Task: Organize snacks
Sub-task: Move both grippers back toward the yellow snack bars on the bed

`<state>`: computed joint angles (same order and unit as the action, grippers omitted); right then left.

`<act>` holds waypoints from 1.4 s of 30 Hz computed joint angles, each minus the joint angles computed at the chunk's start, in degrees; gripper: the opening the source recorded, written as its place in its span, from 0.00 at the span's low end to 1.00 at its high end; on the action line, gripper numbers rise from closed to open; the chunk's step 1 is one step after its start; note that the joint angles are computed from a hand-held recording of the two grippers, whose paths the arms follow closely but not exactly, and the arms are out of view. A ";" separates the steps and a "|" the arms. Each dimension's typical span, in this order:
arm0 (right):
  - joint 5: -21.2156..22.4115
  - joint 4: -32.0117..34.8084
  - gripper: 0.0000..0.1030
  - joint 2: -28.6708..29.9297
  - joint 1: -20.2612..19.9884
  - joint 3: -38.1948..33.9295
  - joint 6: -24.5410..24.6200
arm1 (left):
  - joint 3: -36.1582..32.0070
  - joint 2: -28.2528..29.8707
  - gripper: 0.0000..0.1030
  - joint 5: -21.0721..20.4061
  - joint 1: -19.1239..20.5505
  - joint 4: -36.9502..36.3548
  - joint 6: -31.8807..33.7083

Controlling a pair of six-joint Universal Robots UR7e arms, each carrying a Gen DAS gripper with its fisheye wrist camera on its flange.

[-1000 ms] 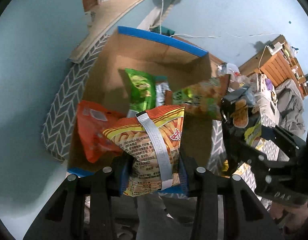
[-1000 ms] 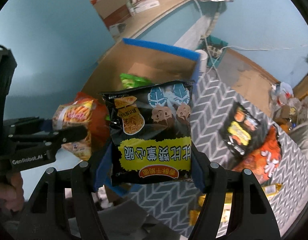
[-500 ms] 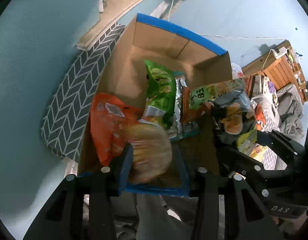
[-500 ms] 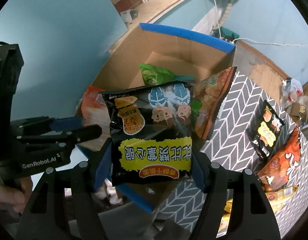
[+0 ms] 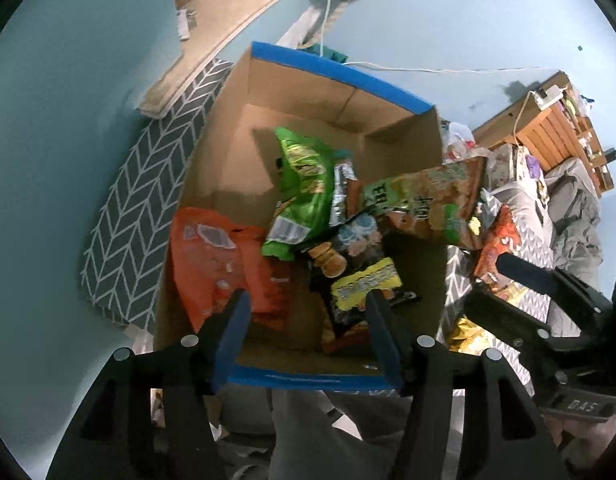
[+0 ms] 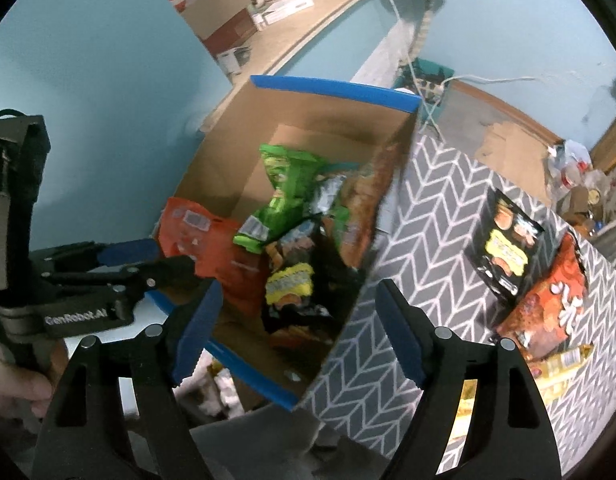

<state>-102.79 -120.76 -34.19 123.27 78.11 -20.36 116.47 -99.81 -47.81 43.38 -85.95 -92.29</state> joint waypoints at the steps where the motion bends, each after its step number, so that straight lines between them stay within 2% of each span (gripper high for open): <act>1: -0.10 0.02 0.77 -0.30 -0.21 0.18 0.37 | -0.23 0.38 0.59 0.14 -0.05 -0.44 0.66; 9: -2.92 -2.17 0.77 -3.97 -2.40 3.37 3.85 | -2.61 4.81 0.59 -0.06 0.67 -5.13 8.74; 16: -7.12 -4.47 0.77 -7.34 -5.24 5.99 8.23 | -4.83 9.58 0.59 -0.99 1.40 -11.11 17.27; 29: -16.24 -7.91 0.77 -13.04 -9.85 11.24 17.35 | -10.85 20.11 0.59 -5.74 3.24 -21.48 36.29; 36: -18.65 -9.87 0.77 -15.24 -11.90 14.74 22.46 | -14.13 25.77 0.59 -7.39 3.81 -24.54 44.93; 42: -20.26 -10.66 0.77 -16.41 -13.11 17.61 26.31 | -15.35 29.16 0.60 -9.25 4.48 -25.45 48.92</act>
<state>-123.04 -131.42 -50.61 110.15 95.72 5.95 101.12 -70.64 -57.06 47.86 -111.40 -43.37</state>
